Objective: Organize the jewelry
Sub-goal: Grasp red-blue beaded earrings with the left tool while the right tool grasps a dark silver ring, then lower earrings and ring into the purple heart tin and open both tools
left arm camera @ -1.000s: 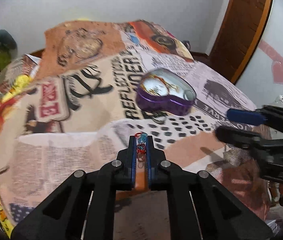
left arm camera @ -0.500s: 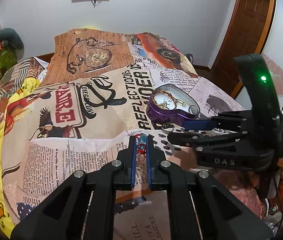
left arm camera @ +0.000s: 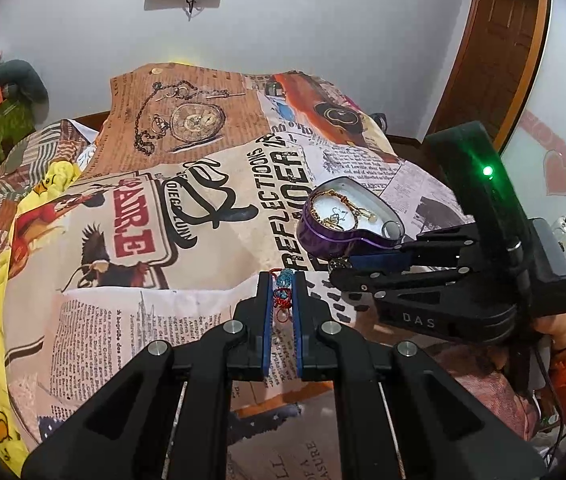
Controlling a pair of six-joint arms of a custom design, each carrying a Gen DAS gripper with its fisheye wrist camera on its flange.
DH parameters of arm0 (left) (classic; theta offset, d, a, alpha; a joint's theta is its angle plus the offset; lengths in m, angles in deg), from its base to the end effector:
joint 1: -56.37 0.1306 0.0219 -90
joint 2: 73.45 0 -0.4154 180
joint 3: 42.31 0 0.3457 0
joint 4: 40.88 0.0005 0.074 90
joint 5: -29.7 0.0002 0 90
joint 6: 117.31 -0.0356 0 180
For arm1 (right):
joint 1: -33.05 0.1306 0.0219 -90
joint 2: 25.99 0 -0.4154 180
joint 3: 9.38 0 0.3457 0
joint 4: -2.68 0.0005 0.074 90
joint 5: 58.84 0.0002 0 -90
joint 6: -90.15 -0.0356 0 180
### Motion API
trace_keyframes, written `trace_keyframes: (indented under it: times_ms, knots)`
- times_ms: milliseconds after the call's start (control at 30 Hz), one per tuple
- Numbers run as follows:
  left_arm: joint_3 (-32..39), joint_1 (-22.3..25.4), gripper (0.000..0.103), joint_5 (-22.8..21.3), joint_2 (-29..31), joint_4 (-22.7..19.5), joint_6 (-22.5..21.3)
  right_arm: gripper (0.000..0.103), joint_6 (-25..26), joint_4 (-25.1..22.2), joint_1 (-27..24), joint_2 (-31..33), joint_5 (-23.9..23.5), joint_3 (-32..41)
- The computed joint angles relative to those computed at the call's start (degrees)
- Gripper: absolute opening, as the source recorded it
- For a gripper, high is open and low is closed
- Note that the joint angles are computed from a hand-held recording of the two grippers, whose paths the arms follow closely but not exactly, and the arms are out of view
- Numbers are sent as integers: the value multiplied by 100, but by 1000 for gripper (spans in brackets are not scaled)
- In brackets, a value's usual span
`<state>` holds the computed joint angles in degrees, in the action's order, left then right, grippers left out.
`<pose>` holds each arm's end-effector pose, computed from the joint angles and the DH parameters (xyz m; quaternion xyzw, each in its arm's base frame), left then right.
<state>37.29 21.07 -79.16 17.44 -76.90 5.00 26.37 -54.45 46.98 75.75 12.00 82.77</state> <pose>0.3657 -0.2454 0.3990 -0.0356 0.9201 -0.0730 0.3833 0.4726 0.1287 0.3808 -0.3630 0.8956 0.1408 0.2153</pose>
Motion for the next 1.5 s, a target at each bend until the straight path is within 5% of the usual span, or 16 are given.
trace_keyframes:
  times_ms: [800,1200,1500]
  knots:
    - [932,-72,7,-139,436,-204,-203,19,-305,937,-705,-975,-741,-217]
    - [1404,132,7,39,884,-220,-416,19,-520,1206,-799,-606,-845,54]
    - [1668,359,7,452,1288,-307,-421,19,-436,813,-630,5,-716,478]
